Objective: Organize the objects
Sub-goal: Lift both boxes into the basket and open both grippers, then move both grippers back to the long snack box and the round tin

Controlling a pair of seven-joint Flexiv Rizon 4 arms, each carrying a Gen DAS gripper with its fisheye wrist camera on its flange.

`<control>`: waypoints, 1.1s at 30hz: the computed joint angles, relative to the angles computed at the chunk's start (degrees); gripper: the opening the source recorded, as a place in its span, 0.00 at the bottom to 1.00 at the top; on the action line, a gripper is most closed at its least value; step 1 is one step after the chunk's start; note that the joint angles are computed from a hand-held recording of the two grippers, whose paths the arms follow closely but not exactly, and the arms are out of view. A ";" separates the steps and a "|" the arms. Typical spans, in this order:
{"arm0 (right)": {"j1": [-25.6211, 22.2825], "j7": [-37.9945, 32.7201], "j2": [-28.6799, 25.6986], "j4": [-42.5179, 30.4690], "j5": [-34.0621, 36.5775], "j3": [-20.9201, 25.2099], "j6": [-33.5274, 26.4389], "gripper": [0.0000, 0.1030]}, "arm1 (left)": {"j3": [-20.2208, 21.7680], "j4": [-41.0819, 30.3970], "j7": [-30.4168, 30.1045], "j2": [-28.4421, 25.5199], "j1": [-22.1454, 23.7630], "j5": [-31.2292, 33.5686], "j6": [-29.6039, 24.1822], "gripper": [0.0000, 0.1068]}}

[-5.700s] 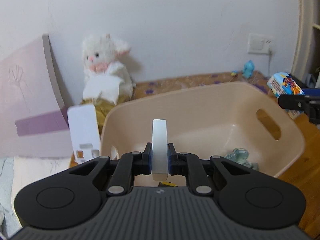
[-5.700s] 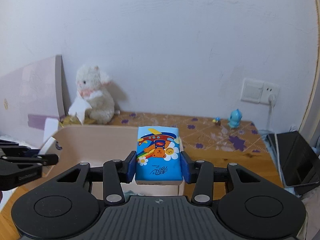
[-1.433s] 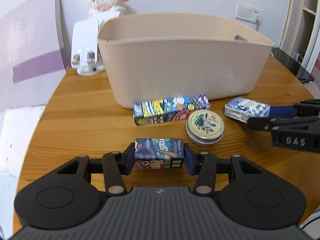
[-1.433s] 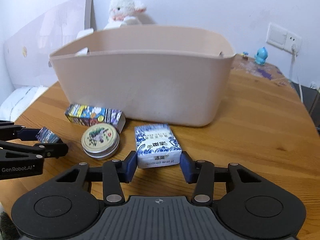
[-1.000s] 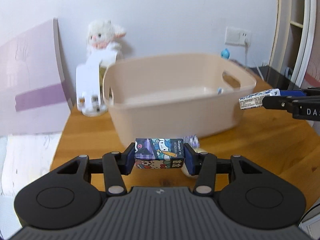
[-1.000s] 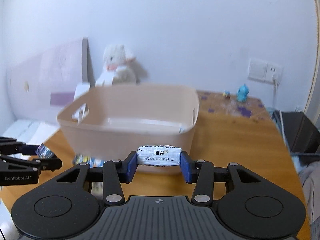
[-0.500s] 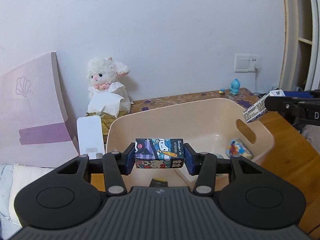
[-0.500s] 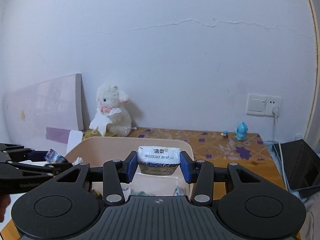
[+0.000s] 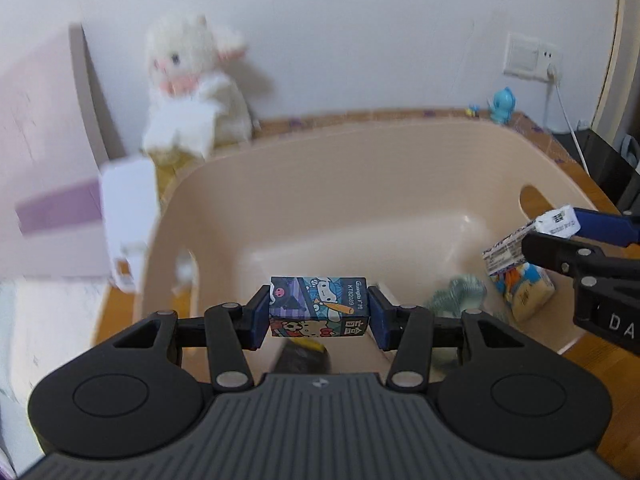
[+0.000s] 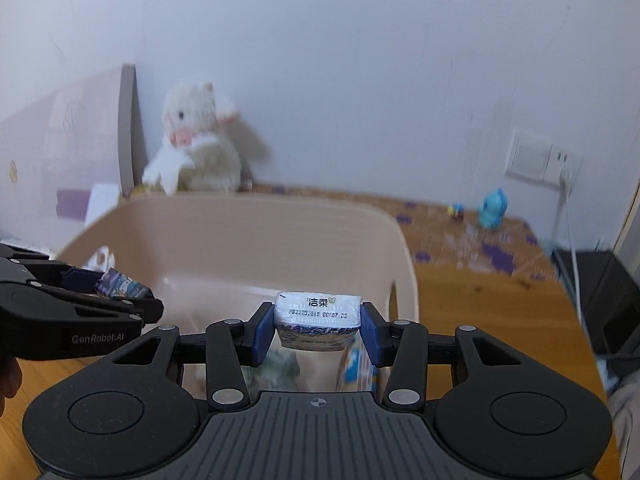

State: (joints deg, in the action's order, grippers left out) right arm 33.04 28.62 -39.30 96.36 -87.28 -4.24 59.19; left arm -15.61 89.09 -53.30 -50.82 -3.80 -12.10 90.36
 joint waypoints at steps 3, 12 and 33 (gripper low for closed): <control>-0.25 1.69 1.03 1.48 -0.63 0.21 0.07 0.69 | 5.01 -0.44 -1.31 0.00 -3.32 0.72 0.15 0.50; -0.19 5.08 6.43 6.10 -6.32 2.96 -4.94 1.00 | -1.14 7.64 -1.64 4.40 3.64 4.07 8.58 0.78; 2.05 6.26 1.63 7.31 0.90 6.34 0.54 1.00 | -7.09 21.71 -2.63 7.15 17.37 15.51 13.63 0.84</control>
